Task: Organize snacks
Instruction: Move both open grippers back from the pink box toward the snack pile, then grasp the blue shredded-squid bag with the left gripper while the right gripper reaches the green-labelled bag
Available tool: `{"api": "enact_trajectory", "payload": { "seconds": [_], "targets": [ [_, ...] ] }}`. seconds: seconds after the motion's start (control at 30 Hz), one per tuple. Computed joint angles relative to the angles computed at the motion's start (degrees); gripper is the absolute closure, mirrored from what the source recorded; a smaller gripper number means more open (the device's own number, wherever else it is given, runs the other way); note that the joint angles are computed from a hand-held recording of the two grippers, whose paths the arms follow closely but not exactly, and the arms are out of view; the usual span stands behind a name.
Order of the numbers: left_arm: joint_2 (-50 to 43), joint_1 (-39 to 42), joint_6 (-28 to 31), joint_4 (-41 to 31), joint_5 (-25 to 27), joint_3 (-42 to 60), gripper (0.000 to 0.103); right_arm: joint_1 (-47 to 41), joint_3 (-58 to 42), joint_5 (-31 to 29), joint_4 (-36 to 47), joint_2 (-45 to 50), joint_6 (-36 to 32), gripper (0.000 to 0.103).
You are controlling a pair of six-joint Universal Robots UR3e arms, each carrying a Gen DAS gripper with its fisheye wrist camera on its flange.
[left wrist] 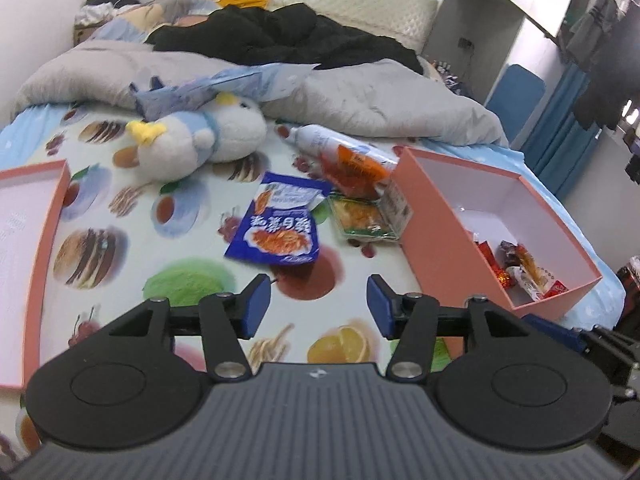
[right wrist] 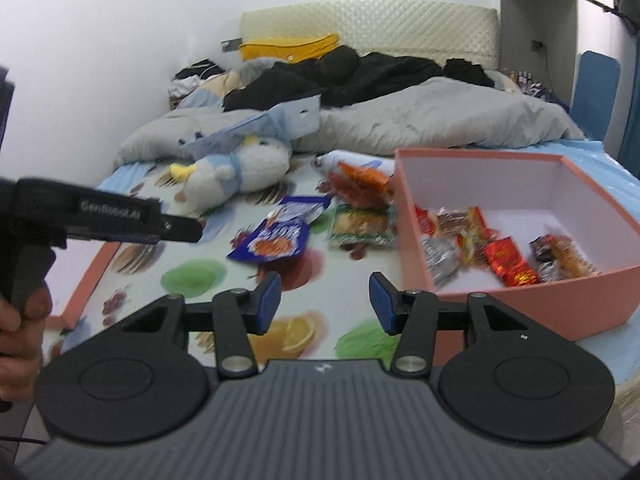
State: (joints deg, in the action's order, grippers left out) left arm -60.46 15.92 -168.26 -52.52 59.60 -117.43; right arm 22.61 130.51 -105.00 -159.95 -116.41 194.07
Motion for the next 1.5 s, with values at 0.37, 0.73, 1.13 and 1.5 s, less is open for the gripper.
{"api": "enact_trajectory", "payload": {
  "seconds": [0.37, 0.73, 1.13, 1.5],
  "targets": [
    [-9.3, 0.8, -3.1, 8.7, 1.5, -3.1, 0.033, -1.5, -2.1, 0.8, -6.7, 11.9, -7.0, 0.052],
    [-34.9, -6.0, -4.9, 17.3, 4.2, 12.0, 0.022, -0.8, -13.9, -5.9, -11.0, 33.0, -15.2, 0.053],
    [-64.3, -11.0, -4.0, 4.9, 7.2, 47.9, 0.006, -0.1, -28.9, -13.5, -11.1, 52.4, -23.1, 0.053],
    [-86.6, -14.4, -0.9, -11.4, 7.6, 83.3, 0.005, 0.3, -41.0, -22.0, -21.4, 68.2, -37.4, 0.053]
  ]
}}
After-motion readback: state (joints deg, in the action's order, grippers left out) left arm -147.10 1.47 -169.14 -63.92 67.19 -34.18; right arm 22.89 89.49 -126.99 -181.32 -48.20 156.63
